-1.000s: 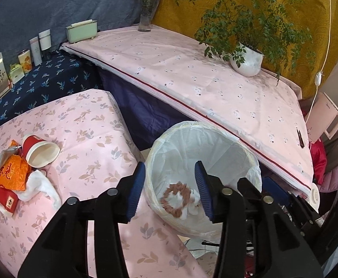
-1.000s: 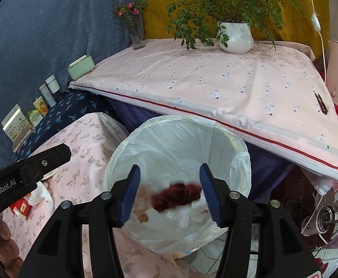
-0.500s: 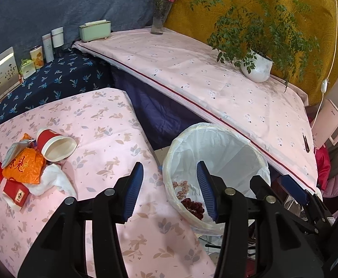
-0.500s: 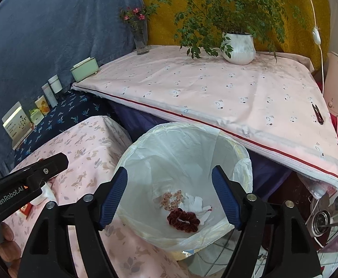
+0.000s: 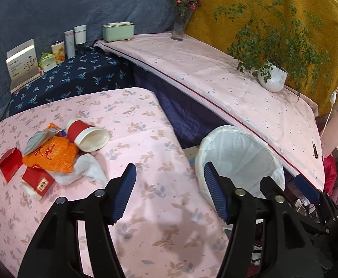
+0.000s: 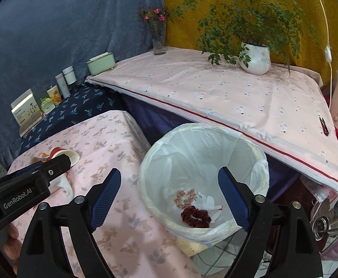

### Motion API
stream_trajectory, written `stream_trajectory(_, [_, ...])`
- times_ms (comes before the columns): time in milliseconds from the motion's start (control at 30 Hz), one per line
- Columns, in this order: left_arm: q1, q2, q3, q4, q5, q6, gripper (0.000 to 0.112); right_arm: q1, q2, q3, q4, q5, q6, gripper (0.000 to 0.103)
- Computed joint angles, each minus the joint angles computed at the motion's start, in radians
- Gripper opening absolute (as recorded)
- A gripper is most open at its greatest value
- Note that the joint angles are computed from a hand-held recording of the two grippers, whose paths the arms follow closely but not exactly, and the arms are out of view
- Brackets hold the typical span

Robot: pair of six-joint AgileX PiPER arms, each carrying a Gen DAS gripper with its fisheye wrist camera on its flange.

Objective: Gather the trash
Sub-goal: 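Move both tools back toward the remaining trash pile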

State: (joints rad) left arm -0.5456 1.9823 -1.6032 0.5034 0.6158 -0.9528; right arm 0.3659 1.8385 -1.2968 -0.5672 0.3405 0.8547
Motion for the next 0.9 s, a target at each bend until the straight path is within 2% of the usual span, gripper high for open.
stream_trajectory(200, [0.037,-0.082,0.15,0.091,-0.03,-0.111,0.07,0.071,0.012,-0.027,-0.021,0.03,0.014,0.084])
stream_trajectory(300, [0.063,-0.12,0.217,0.143,-0.039,-0.175,0.071,0.107,0.025,-0.053,-0.007,0.047,-0.001,0.084])
stream_trajectory(467, [0.112,-0.174,0.317,0.22,-0.044,-0.271,0.079,0.164,0.053,-0.096,0.002,0.071,-0.012,0.084])
stream_trajectory(900, [0.245,-0.25,0.513,0.364,-0.047,-0.389,0.092,0.291,0.166,-0.23,0.023,0.114,-0.039,0.085])
